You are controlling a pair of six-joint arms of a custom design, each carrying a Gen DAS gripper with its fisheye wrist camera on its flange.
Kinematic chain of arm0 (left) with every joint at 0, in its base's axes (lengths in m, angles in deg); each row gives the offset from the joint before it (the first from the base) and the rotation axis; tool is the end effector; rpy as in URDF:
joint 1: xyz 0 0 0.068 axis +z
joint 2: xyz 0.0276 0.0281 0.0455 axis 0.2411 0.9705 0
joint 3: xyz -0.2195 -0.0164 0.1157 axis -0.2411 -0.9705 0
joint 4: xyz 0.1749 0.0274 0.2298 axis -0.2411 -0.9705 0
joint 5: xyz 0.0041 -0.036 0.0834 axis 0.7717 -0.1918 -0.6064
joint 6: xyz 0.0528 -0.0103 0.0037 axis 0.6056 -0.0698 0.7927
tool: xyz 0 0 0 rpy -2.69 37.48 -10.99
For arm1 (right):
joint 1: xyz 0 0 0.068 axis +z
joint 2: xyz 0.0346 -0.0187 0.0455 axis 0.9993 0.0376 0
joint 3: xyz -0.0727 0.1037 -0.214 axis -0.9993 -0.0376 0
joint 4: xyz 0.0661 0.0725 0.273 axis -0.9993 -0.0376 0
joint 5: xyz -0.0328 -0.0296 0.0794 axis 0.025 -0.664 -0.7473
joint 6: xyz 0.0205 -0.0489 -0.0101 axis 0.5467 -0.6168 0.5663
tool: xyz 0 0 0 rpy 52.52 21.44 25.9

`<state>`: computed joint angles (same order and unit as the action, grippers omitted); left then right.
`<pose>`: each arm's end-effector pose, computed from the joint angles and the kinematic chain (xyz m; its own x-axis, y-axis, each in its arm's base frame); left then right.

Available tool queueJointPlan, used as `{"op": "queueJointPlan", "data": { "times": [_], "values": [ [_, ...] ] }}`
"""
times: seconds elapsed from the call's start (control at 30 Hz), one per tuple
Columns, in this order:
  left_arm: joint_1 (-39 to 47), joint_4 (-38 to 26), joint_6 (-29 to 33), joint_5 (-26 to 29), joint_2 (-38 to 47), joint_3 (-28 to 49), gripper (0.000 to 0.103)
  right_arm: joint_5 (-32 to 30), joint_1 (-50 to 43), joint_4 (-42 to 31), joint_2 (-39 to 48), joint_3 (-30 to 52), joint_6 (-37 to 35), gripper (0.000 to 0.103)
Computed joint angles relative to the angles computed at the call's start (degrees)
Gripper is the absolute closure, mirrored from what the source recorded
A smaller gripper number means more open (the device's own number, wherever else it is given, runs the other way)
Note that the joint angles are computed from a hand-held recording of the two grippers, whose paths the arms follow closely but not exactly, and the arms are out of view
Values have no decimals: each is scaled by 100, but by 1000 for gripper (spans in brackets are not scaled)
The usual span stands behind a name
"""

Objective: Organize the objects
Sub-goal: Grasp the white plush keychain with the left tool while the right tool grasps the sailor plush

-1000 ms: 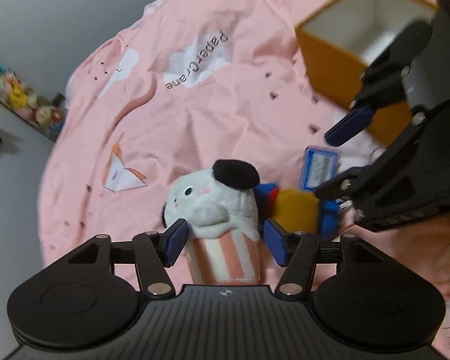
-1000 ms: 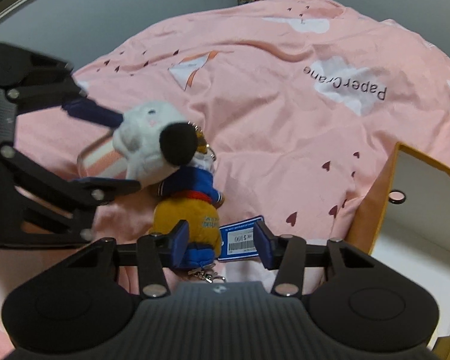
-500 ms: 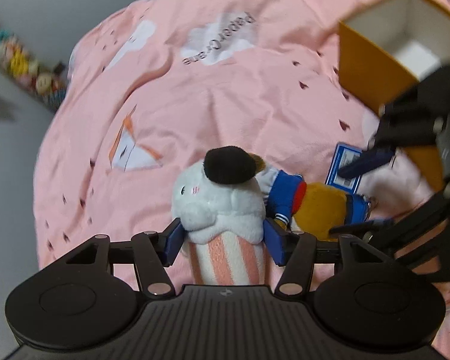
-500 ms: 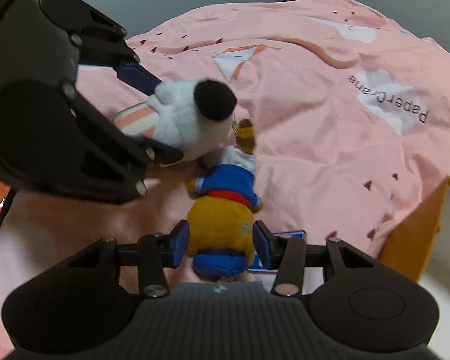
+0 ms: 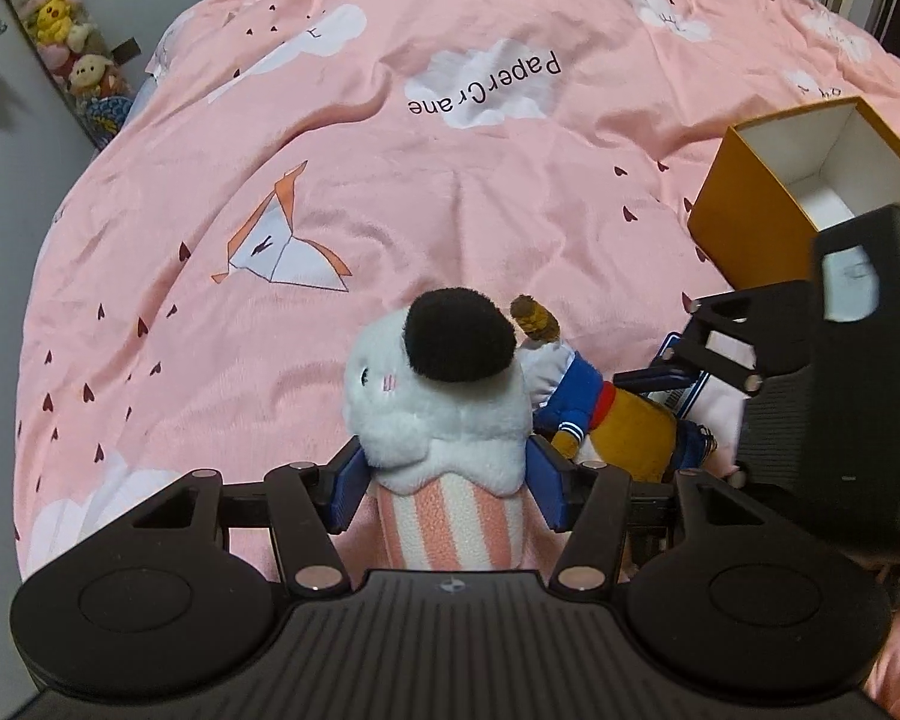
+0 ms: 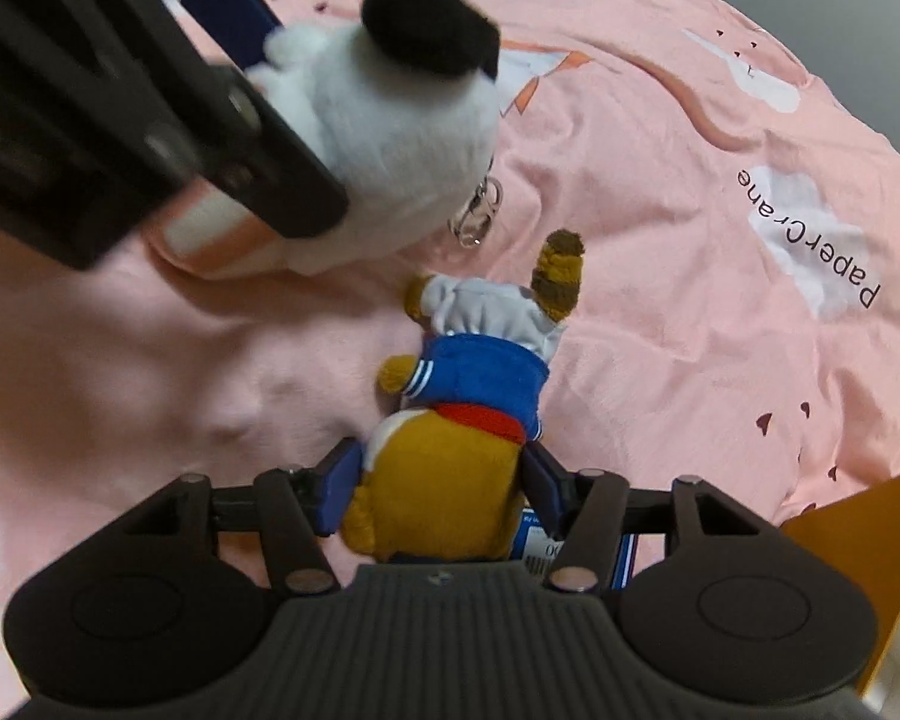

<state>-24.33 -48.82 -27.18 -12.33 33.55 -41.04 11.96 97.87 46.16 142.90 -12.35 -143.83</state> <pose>0.1714 -0.1223 0.1272 -0.8901 0.1905 -0.4140 0.1591 0.9812 0.1095 0.1897 0.0457 0.0304 -0.2802 -0.8353 -0.4730 -0.9127 0.3845 -0.1383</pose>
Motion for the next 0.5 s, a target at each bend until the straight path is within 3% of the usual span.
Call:
{"op": "queueJointPlan", "data": {
  "times": [0.2, 0.5],
  "values": [
    [44, 24, 19, 46, -77, -53, 39, -93, -107, -53, 555, 416, 136, 47],
    [-10, 51, -152, -1, -198, -124, 41, -1217, -1457, -2181, 765, 1585, -288, 51]
  ]
}}
